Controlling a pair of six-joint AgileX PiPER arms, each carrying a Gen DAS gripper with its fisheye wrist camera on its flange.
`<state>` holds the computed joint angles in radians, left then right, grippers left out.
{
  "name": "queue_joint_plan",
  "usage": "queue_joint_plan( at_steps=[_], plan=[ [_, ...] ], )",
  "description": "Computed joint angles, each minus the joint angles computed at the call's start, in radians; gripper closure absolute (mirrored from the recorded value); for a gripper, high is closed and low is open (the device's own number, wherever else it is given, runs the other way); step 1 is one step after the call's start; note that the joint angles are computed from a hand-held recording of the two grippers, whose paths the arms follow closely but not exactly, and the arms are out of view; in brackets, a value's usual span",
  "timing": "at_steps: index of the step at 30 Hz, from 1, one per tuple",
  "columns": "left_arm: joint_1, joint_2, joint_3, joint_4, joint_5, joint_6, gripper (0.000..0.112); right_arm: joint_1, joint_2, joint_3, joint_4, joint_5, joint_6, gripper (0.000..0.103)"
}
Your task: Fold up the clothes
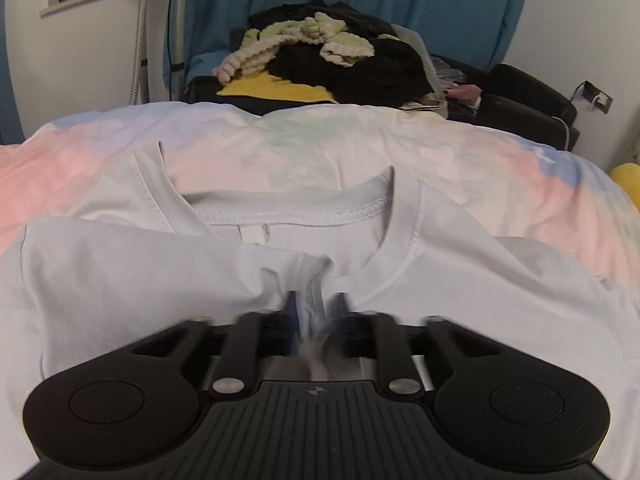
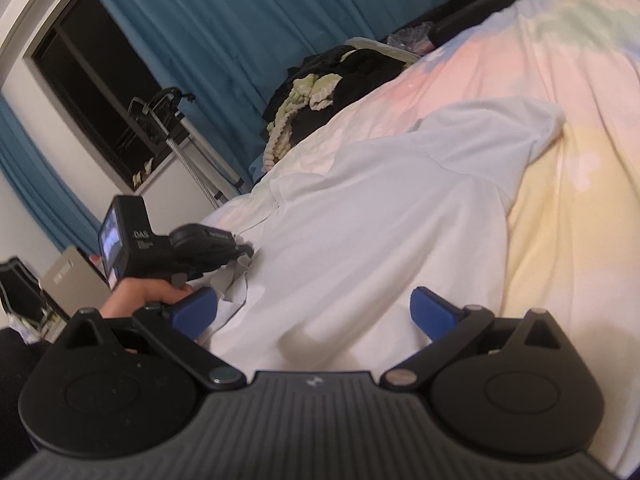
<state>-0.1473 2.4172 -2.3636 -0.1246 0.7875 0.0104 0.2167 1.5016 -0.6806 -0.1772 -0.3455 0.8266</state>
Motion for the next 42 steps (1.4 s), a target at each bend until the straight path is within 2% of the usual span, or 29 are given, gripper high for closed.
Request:
queue_joint_plan(
  at_steps=[1, 3, 7, 10, 13, 17, 19, 20, 22, 24, 28, 30, 33, 36, 42],
  plan=[
    [-0.004, -0.046, 0.076, 0.008, -0.044, 0.007, 0.055, 0.005, 0.000, -0.001, 0.016, -0.003, -0.032, 0.000],
    [-0.006, -0.157, 0.251, -0.022, -0.139, 0.067, 0.055, 0.018, -0.011, 0.004, 0.065, -0.010, -0.111, 0.000],
    [0.009, -0.384, 0.557, -0.134, -0.239, 0.187, 0.055, 0.055, -0.040, 0.018, 0.163, -0.022, -0.268, 0.000],
    [0.027, -0.577, 0.801, -0.206, -0.308, 0.289, 0.055, 0.077, -0.065, 0.026, 0.176, -0.012, -0.308, 0.000],
    [0.058, -0.766, 1.007, -0.257, -0.335, 0.352, 0.055, 0.102, -0.096, 0.036, 0.210, -0.002, -0.375, 0.000],
    [0.100, -1.023, 1.259, -0.280, -0.397, 0.344, 0.055, 0.149, -0.141, 0.048, 0.311, 0.017, -0.508, 0.000],
    [0.134, -1.140, 1.358, -0.349, -0.394, 0.390, 0.053, 0.171, -0.168, 0.060, 0.365, 0.021, -0.589, 0.000],
    [0.146, -1.192, 1.396, -0.350, -0.384, 0.390, 0.052, 0.192, -0.185, 0.070, 0.424, 0.024, -0.653, 0.000],
    [0.166, -1.302, 1.473, -0.313, -0.372, 0.373, 0.048, 0.210, -0.219, 0.088, 0.449, 0.039, -0.682, 0.000],
    [0.223, -1.392, 1.534, -0.369, -0.330, 0.452, 0.037, 0.245, -0.259, 0.101, 0.540, 0.063, -0.766, 0.000],
    [0.429, -1.478, 1.564, -0.503, -0.129, 0.644, 0.034, 0.303, -0.330, 0.121, 0.712, 0.089, -0.895, 0.000],
    [0.506, -1.471, 1.534, -0.484, -0.027, 0.679, 0.034, 0.335, -0.349, 0.122, 0.849, 0.082, -1.022, 0.000],
    [0.544, -1.428, 1.483, -0.374, 0.069, 0.666, 0.034, 0.367, -0.346, 0.113, 1.034, 0.053, -1.205, 0.000],
    [0.560, -1.367, 1.428, -0.262, 0.177, 0.662, 0.035, 0.349, -0.329, 0.106, 1.037, 0.066, -1.186, 0.000],
    [0.617, -1.313, 1.389, -0.185, 0.332, 0.738, 0.037, 0.292, -0.306, 0.105, 0.827, 0.104, -0.958, 0.000]
  ],
)
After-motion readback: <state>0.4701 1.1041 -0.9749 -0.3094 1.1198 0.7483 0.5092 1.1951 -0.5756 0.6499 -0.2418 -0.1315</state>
